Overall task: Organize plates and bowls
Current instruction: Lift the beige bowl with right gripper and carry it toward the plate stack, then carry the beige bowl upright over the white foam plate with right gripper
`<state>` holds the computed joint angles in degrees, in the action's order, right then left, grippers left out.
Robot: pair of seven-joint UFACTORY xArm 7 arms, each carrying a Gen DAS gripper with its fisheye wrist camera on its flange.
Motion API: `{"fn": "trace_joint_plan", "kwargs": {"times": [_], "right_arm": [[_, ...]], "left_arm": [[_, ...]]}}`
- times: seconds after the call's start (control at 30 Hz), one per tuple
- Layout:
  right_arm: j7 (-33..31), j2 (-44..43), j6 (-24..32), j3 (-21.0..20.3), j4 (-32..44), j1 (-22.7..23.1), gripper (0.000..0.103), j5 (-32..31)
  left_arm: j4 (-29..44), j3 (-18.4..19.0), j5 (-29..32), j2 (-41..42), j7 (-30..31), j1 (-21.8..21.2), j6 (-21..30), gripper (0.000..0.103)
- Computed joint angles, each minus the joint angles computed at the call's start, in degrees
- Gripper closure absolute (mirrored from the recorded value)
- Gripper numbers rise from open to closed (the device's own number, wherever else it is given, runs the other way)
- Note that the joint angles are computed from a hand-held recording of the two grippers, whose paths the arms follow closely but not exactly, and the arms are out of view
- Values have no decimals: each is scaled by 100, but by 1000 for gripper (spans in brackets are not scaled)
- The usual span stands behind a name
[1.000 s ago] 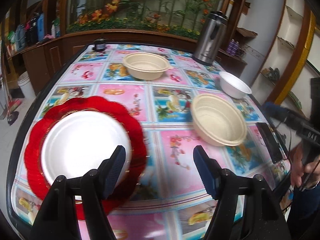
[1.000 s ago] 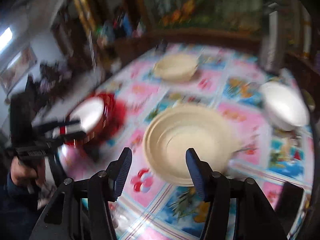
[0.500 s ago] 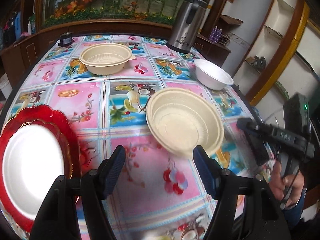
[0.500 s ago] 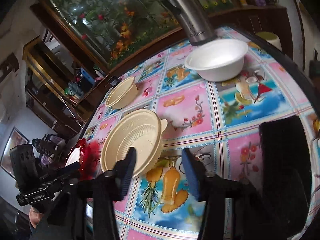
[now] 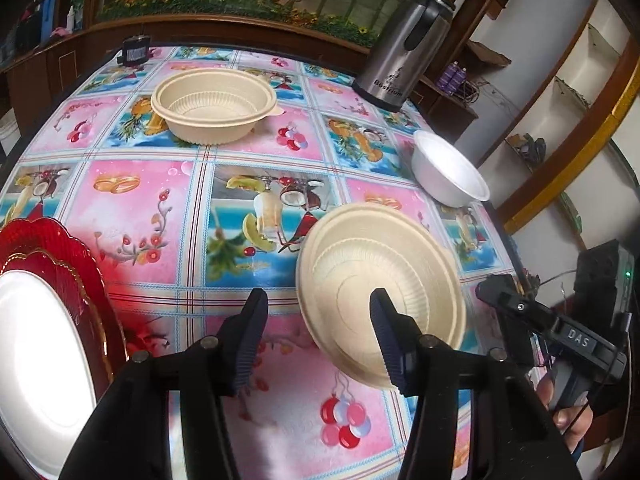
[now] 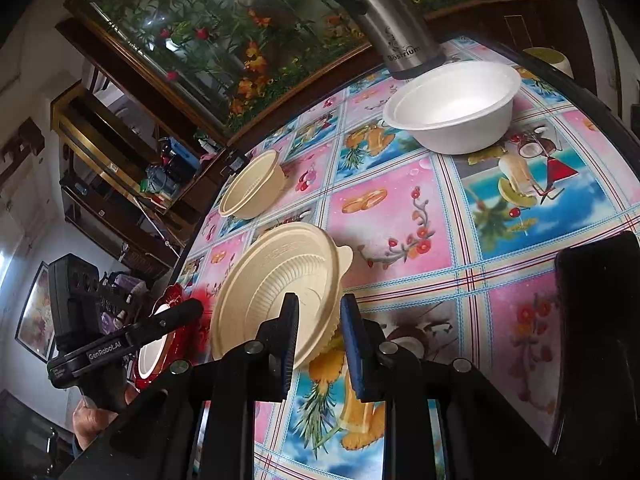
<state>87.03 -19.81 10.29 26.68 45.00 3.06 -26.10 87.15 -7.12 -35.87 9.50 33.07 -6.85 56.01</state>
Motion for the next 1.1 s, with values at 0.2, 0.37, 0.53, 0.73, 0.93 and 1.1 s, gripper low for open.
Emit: {"fn": "trace_joint_plan", "kwargs": {"times": [0.2, 0.37, 0.53, 0.73, 0.93, 1.1], "right_arm": [[-127, 197, 62, -141, 80, 146, 79, 68], [-90, 459, -10, -195, 187, 230, 79, -35], [296, 395, 26, -72, 213, 189, 85, -362], [531, 333, -33, 41, 263, 169, 85, -546], [639, 479, 76, 71, 455, 223, 85, -753], [722, 550, 172, -30, 531, 389, 85, -880]], "left_arm": [[-4, -45, 147, 170, -69, -67, -145, 51], [-275, -105, 219, 50, 185, -122, -324, 84], [-694, -56, 159, -318, 475, -166, -676, 84], [-1010, 68, -6, -650, 709, -175, -787, 84], [-1154, 165, -106, -765, 798, -181, -804, 82], [-1239, 197, -144, -826, 859, -189, -855, 82]]}}
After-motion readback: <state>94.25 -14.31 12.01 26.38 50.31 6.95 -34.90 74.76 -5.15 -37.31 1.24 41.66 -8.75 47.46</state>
